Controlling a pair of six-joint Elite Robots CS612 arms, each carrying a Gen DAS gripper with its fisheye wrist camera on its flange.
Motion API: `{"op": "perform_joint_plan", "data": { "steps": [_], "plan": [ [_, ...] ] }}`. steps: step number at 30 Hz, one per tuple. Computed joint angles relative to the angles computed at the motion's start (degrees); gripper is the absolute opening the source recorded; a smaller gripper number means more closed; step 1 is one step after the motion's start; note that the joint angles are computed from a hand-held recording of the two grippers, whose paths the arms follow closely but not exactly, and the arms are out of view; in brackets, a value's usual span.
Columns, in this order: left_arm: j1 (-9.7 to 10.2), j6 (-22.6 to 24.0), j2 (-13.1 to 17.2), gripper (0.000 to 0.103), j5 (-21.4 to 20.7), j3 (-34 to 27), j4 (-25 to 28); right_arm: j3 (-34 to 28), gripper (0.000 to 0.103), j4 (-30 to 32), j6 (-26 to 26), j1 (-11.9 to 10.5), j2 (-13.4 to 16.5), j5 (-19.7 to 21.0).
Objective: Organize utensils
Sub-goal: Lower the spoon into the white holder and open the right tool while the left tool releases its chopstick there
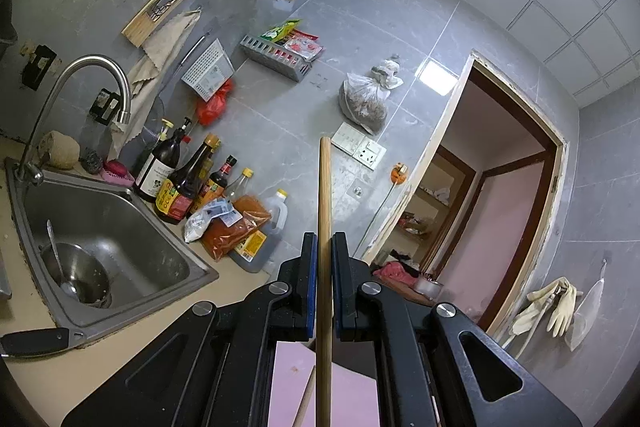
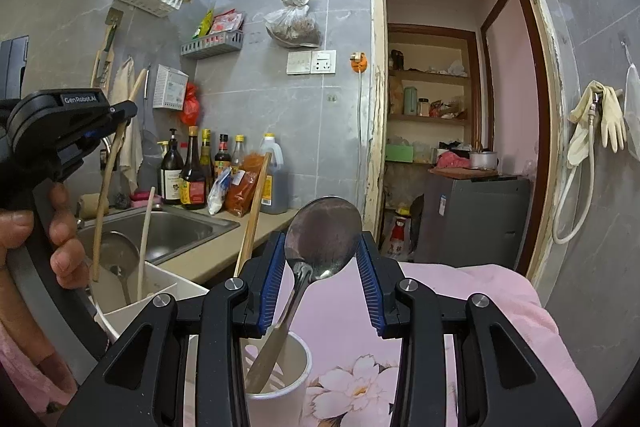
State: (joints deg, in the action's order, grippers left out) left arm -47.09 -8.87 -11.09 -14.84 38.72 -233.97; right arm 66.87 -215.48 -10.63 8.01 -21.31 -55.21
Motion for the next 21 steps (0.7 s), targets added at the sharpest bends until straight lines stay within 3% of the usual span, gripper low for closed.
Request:
{"op": "perform_joint_plan", "data": {
  "steps": [6, 12, 19, 21],
  "plan": [
    [-0.15, -2.4, -0.7, 0.005, 0.9, 2.2, 2.0, 0.1, 0.034, 0.1, 0.0, 0.0, 0.0, 0.4],
    [-0.31, -8.0, -0.6, 0.005, 2.2, 3.6, 6.2, 0.3, 0.034, 0.8, -0.5, 0.0, -0.1, 0.5],
    [-1.38, 6.7, 3.6, 0.005, 4.0, -5.3, 2.0, 0.7, 0.034, 1.8, -2.2, 0.2, -0.1, 0.7],
    [-1.73, 8.3, 4.3, 0.005, 4.2, -6.2, 2.4, 0.9, 0.035, 2.2, -2.4, 0.2, -0.2, 0.9]
  ]
}}
